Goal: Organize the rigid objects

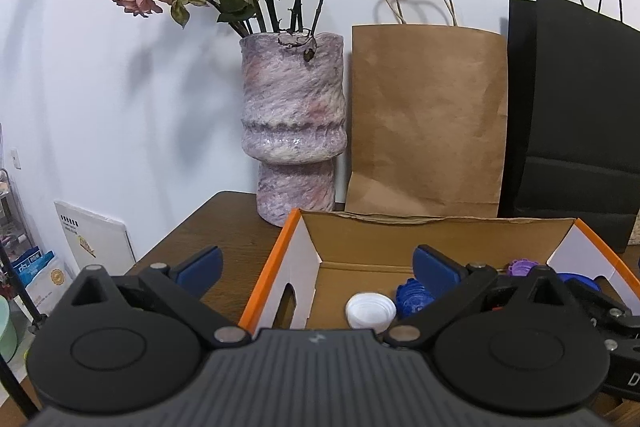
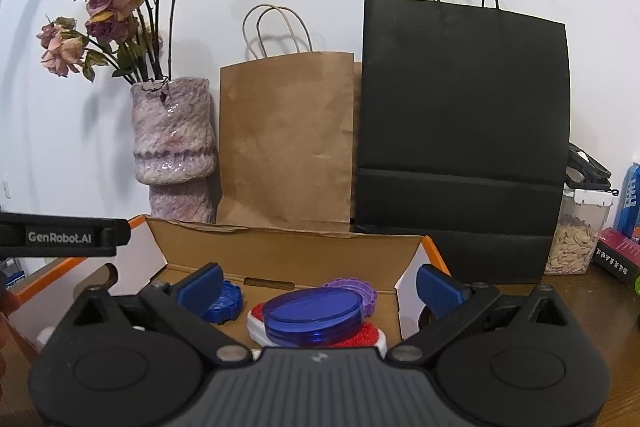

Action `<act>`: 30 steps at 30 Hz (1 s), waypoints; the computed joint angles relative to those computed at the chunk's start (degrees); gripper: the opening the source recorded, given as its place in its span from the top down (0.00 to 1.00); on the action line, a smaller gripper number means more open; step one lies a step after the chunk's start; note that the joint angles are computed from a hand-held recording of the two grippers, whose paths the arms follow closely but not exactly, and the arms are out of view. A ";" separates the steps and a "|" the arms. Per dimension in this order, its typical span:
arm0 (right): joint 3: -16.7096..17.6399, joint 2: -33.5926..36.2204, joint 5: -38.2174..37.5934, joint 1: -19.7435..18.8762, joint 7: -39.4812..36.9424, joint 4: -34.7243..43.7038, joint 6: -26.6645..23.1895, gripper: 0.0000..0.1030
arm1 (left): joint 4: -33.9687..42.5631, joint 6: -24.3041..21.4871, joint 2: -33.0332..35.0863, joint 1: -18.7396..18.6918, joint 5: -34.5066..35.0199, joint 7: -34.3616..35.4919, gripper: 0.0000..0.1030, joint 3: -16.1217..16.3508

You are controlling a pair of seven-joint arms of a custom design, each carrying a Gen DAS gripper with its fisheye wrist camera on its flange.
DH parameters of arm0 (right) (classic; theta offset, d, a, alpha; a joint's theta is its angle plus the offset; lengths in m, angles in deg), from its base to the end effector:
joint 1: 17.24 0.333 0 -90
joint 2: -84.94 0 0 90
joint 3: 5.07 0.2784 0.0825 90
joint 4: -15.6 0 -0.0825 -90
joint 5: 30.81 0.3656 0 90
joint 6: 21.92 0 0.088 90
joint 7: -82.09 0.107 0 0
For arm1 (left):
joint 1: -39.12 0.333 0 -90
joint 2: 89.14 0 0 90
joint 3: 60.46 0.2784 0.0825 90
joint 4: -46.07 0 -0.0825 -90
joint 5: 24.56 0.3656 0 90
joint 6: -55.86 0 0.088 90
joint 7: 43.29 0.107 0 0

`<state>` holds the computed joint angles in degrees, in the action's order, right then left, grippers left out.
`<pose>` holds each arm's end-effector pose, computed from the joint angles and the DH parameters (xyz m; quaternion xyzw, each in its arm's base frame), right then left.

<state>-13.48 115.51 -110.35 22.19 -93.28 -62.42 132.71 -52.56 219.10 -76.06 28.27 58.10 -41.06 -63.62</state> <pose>0.5819 0.4162 0.4559 -0.5860 0.5651 -0.3891 0.4311 0.6038 -0.2023 0.4868 -0.6041 0.5752 -0.3729 0.4063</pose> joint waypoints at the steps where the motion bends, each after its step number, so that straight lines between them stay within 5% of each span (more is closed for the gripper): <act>1: -0.08 -0.21 -0.23 0.12 0.27 -0.25 -0.05 0.00 | -0.26 -0.13 -0.21 -0.03 -0.05 0.16 0.00 -0.02; 14: 3.97 -10.54 -10.70 -0.72 9.97 -10.89 -2.17 0.00 | -9.93 -1.70 -10.33 1.99 2.89 -2.49 0.00 -3.25; 21: 9.81 -20.96 -14.45 -2.25 13.83 -21.82 -6.19 0.00 | -21.05 -0.53 -21.66 4.84 -0.17 -0.66 0.00 -6.66; 30: 19.97 -36.62 -10.77 -3.93 14.31 -37.50 -14.24 0.00 | -40.18 4.34 -42.41 5.95 -12.44 7.96 0.00 -8.69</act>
<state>6.49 78.89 -121.12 18.26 -78.97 -99.93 118.47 -92.74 223.43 -118.47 34.23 45.66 -33.10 -72.30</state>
